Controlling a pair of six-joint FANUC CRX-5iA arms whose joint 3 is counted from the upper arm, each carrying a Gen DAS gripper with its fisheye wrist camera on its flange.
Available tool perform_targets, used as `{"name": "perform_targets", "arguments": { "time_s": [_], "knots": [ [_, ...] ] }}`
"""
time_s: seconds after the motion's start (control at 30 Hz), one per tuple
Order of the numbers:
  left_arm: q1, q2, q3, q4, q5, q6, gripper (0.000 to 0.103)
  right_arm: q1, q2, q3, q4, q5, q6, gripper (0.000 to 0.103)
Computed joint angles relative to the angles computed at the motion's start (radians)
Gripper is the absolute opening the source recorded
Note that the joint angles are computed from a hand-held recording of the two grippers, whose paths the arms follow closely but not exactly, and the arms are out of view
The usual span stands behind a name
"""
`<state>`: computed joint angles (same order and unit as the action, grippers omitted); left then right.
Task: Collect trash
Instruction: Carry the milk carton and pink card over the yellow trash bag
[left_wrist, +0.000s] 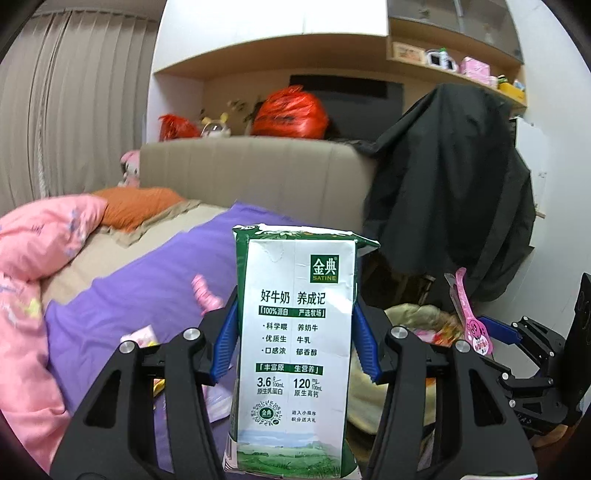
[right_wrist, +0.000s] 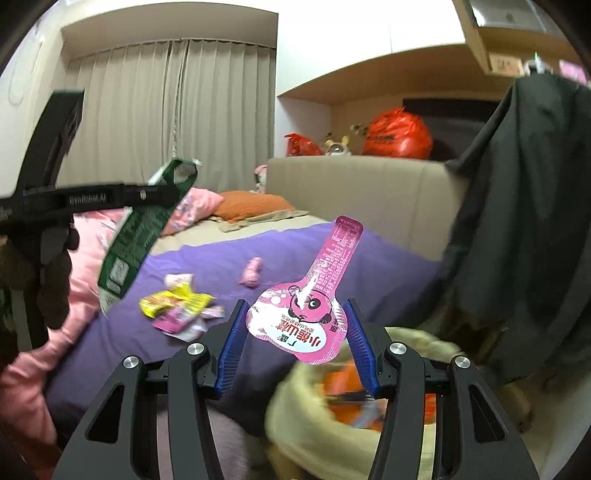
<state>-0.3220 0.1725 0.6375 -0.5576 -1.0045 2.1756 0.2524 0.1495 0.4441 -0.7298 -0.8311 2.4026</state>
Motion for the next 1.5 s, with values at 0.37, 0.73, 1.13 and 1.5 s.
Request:
{"name": "perform_targets", "arguments": {
  "time_s": [0.37,0.73,1.13,1.5],
  "knots": [
    [-0.081,0.21,0.231,0.02,0.067,-0.014,0.051,-0.157,0.06,0.07,-0.008,-0.015,-0.01,0.049],
    [-0.031,0.394,0.313,0.273,0.149,-0.09,0.051,-0.192,0.163,0.154,0.081,-0.012,-0.092,0.049],
    [0.005,0.551,0.429,0.264,0.308,0.07,0.051,-0.161,0.277,0.259,0.199,-0.009,-0.176,0.049],
    [0.032,0.545,0.406,0.4,0.105,-0.051,0.051,-0.143,0.334,0.318,0.215,-0.096,-0.179,0.049]
  ]
}}
